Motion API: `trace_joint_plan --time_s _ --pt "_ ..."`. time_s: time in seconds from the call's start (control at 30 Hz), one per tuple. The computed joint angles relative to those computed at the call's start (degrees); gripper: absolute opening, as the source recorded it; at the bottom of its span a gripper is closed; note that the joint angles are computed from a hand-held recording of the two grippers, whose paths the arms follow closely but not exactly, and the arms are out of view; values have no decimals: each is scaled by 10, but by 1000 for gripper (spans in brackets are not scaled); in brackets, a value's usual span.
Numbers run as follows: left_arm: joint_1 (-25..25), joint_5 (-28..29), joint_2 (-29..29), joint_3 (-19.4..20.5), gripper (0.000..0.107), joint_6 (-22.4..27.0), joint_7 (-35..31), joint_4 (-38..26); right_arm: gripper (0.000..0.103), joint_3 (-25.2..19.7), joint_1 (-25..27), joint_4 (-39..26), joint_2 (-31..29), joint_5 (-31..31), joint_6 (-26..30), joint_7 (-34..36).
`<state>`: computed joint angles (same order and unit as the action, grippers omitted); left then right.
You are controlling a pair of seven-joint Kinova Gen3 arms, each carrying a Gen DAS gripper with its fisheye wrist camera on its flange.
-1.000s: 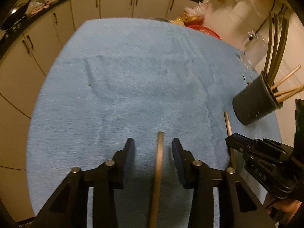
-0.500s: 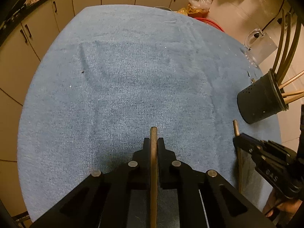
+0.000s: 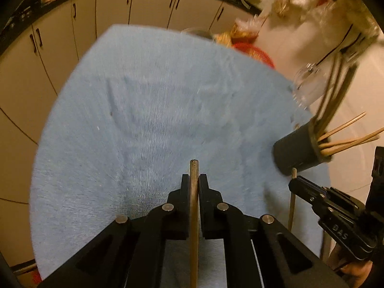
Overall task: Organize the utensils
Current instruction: 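Lift the held chopsticks upright and carry them over the grey cup with both tools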
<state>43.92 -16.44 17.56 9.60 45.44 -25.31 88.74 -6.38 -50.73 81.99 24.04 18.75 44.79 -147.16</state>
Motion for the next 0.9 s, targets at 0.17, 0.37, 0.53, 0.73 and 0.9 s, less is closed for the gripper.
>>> trace_joint_plan --time_s 0.17,0.37,0.53,0.73,0.9 --pt "23 -56 -44 -2 7 0 41 4 8 -4 -6 26 -58 21 -24 -14" --pt "41 -132 -74 21 7 30 97 -9 8 -24 -19 49 -116 75 -21 -51" --pt "50 -175 -81 40 7 63 119 -29 8 -53 -18 62 -149 120 -1 -93" --pt "65 -202 -61 46 7 115 106 -78 8 -77 -9 61 -168 147 21 -114" --pt "90 -225 -42 39 7 151 92 -120 8 -88 -2 55 -175 162 34 -118"
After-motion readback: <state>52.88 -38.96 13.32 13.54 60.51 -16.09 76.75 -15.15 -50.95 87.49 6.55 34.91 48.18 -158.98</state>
